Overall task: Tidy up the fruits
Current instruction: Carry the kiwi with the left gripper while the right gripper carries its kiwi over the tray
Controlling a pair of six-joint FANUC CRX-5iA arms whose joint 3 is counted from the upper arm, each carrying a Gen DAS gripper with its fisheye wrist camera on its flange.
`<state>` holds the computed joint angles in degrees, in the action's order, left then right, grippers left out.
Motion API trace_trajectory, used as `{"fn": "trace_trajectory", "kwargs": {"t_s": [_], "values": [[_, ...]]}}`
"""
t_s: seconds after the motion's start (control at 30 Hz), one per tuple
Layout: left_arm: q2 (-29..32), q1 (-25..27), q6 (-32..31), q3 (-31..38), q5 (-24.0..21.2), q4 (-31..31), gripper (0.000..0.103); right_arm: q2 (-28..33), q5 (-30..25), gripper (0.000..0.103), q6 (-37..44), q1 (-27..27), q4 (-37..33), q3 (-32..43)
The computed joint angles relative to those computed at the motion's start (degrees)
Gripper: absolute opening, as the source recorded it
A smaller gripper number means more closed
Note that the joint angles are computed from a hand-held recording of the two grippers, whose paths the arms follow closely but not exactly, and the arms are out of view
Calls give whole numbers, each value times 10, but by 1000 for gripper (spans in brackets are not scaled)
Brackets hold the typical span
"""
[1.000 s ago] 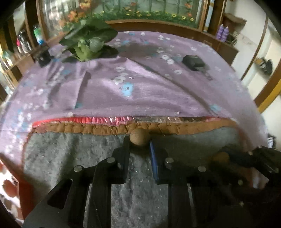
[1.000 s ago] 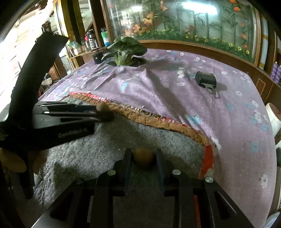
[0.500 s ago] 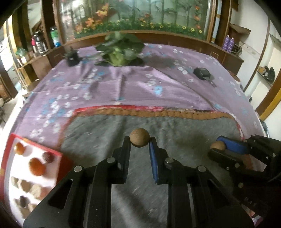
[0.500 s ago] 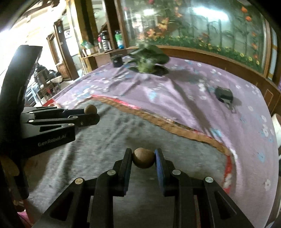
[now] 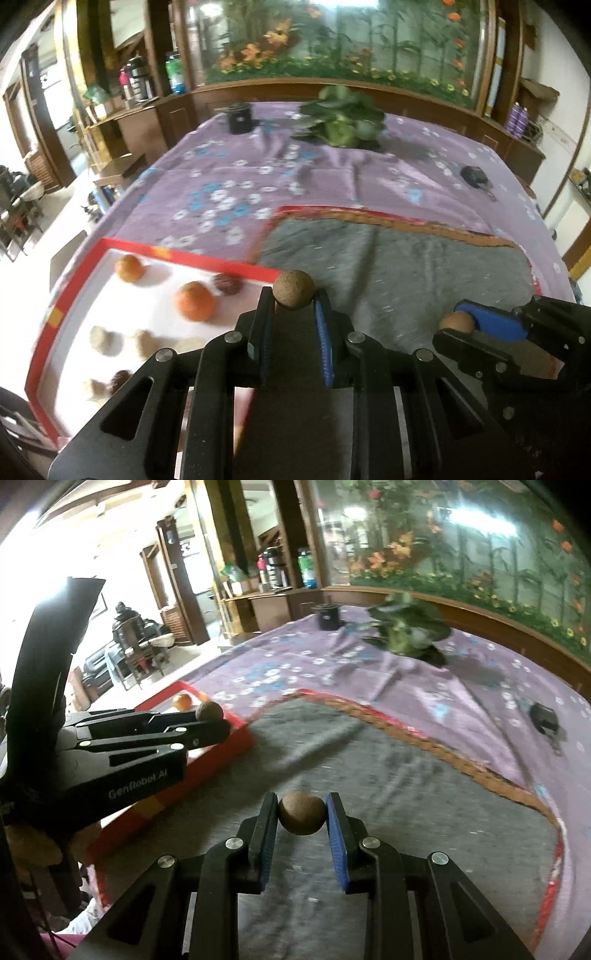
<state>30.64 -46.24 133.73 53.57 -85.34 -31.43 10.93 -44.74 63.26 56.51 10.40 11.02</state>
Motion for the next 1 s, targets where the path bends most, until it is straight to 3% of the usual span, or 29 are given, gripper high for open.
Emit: {"fn": "trace_trajectory", "kwargs": {"t_s": [0.23, 0.63, 1.0], "values": [[-63, 4, 46, -87, 11, -15, 20, 25, -10, 25, 5, 28, -6, 35], [-131, 10, 96, -178, 9, -35, 20, 67, -30, 25, 34, 57, -12, 100], [-193, 51, 130, -255, 27, -9, 20, 120, -63, 25, 83, 58, -55, 186]]}}
